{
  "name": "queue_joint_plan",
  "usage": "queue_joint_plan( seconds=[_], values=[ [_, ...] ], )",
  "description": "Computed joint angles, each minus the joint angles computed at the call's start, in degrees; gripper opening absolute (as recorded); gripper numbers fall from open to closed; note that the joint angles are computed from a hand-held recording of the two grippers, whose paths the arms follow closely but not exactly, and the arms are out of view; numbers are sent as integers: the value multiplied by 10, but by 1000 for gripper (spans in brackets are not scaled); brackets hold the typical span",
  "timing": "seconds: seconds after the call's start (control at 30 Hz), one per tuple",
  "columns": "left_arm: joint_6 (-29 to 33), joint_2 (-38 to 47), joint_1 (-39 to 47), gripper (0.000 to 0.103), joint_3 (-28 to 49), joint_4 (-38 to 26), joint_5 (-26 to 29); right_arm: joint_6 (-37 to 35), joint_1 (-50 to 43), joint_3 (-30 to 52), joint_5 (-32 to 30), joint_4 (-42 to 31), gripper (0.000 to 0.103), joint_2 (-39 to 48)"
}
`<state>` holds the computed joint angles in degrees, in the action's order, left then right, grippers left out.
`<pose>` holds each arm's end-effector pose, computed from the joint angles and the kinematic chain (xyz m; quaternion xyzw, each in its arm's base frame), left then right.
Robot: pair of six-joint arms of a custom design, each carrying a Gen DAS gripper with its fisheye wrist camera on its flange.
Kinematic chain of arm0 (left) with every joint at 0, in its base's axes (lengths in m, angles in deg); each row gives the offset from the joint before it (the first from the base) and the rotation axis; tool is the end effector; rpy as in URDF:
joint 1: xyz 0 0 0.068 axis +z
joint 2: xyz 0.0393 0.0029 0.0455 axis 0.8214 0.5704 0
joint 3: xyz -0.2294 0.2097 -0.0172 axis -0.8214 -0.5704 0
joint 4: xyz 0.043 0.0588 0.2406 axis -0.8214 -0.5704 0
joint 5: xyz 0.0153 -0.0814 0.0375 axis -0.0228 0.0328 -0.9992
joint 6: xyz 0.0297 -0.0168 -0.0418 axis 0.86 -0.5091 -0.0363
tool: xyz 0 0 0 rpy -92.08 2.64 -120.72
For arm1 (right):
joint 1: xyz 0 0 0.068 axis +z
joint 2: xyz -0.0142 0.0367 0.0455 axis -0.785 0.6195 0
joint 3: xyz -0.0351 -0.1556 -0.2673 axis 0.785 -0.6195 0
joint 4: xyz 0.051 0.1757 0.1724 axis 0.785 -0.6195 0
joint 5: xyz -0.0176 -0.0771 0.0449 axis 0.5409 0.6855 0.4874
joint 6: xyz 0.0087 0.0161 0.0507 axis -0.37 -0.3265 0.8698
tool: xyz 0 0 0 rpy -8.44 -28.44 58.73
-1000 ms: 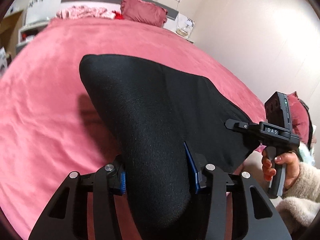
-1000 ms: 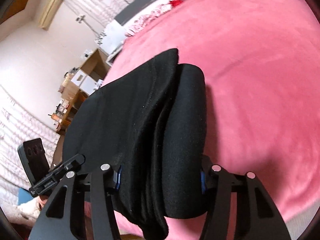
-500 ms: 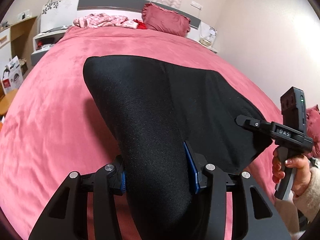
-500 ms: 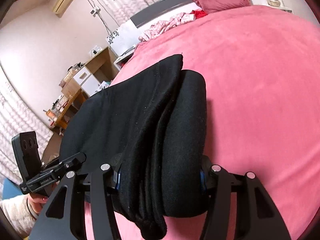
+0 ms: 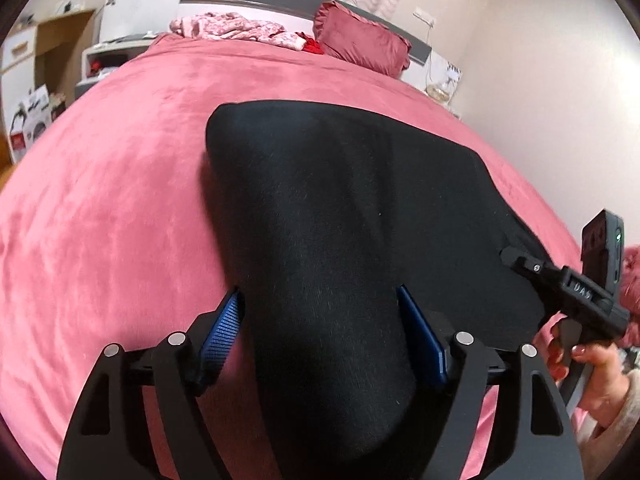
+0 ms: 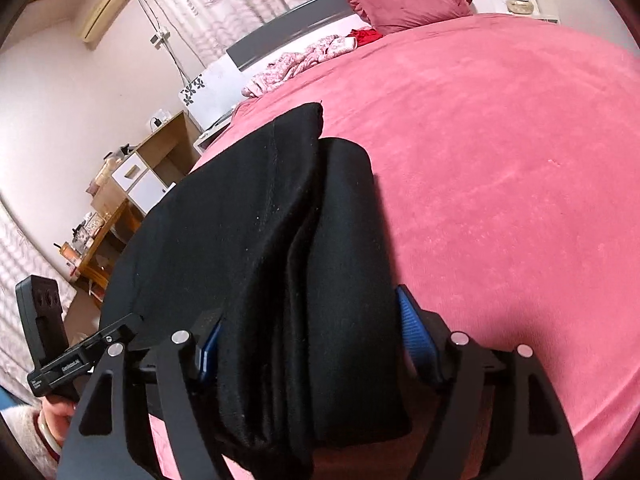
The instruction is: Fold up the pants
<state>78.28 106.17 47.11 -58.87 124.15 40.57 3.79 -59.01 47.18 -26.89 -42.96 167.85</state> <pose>0.2480 -0.0451 0.1090 0.0400 0.9095 -0.1881 0.3684 0.2411 -0.0119 0.0984 0.0277 0.8924 0.2624 0.3660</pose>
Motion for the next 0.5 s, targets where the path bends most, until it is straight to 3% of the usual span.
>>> queue_joint_plan(
  seconds=[0.1,0.27,0.33,0.4,0.5],
  values=[
    [-19,-35,-17,77,-27,3,-33,5,4,7,30,-48,84,-33],
    [-22,-143,-48,77,-107,5,-90,-3,2,-50,98,-82,81,-185],
    [-31,-204,-77,77,-148,31,-138,-15,17,-90,127,-84,59,-282],
    [-38,-236,-102,77,-159,36,-179,-31,60,-105,165,-116,43,-360],
    [-45,-255,-132,77,-144,9,-203,-40,117,-97,158,-145,41,-374]
  ],
)
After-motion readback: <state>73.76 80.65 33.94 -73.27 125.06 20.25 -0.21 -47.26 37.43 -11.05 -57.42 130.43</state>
